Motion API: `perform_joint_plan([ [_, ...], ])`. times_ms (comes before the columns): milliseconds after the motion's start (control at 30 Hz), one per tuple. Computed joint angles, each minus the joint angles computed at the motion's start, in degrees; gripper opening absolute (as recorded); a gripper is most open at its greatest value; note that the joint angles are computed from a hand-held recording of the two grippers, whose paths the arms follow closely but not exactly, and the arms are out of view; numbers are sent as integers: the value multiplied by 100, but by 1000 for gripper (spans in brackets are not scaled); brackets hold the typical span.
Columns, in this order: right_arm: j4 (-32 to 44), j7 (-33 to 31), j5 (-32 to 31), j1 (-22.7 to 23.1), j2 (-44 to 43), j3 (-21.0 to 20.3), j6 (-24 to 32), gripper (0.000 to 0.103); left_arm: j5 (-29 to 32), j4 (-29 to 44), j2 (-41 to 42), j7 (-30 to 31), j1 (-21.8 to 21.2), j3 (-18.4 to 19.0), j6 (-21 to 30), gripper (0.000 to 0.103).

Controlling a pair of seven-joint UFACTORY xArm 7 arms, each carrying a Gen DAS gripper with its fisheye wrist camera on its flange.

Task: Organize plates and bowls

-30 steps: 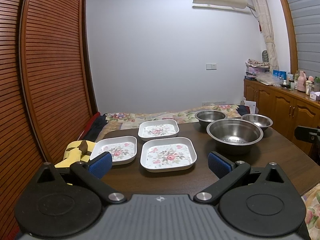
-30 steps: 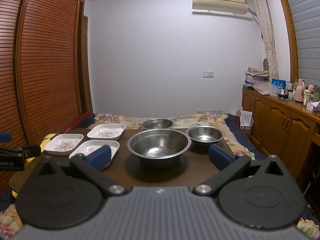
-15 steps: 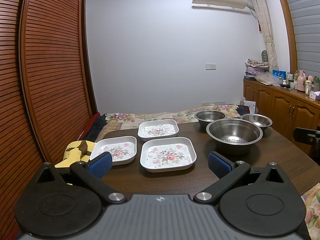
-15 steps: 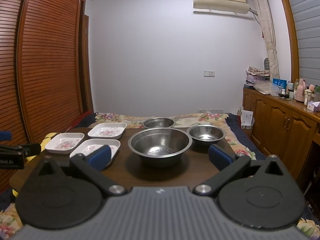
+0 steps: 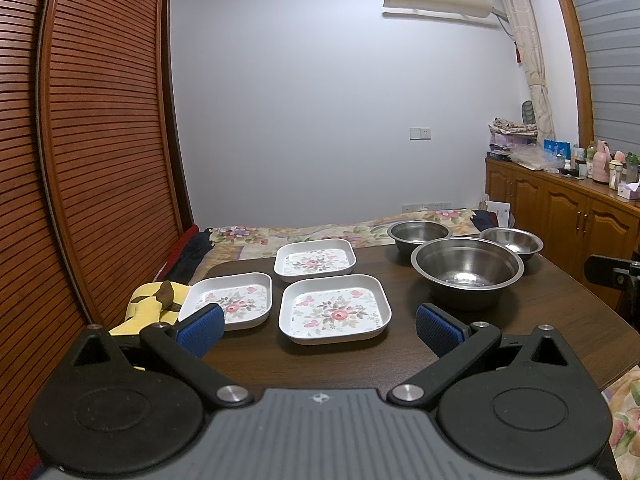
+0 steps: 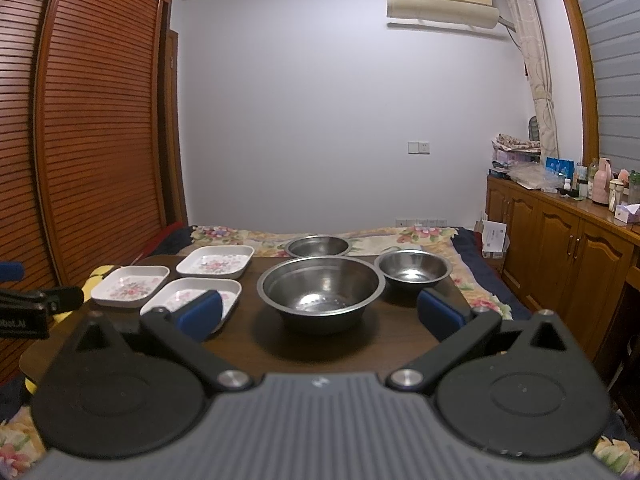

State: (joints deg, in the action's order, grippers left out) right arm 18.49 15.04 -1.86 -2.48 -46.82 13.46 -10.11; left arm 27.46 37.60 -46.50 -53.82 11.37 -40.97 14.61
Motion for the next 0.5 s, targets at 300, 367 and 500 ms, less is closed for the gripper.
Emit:
perform_joint_plan([
  [300, 31, -56, -37, 60, 103, -52, -33, 103, 6, -33, 59, 8, -44, 41, 6, 103],
  [367, 56, -92, -44, 111, 196, -115, -55, 103, 14, -46, 128, 7, -29, 48, -17, 103],
  [500, 120, -155, -40, 128, 389, -129, -147, 103, 64, -57, 355, 79, -20, 120, -74, 103],
])
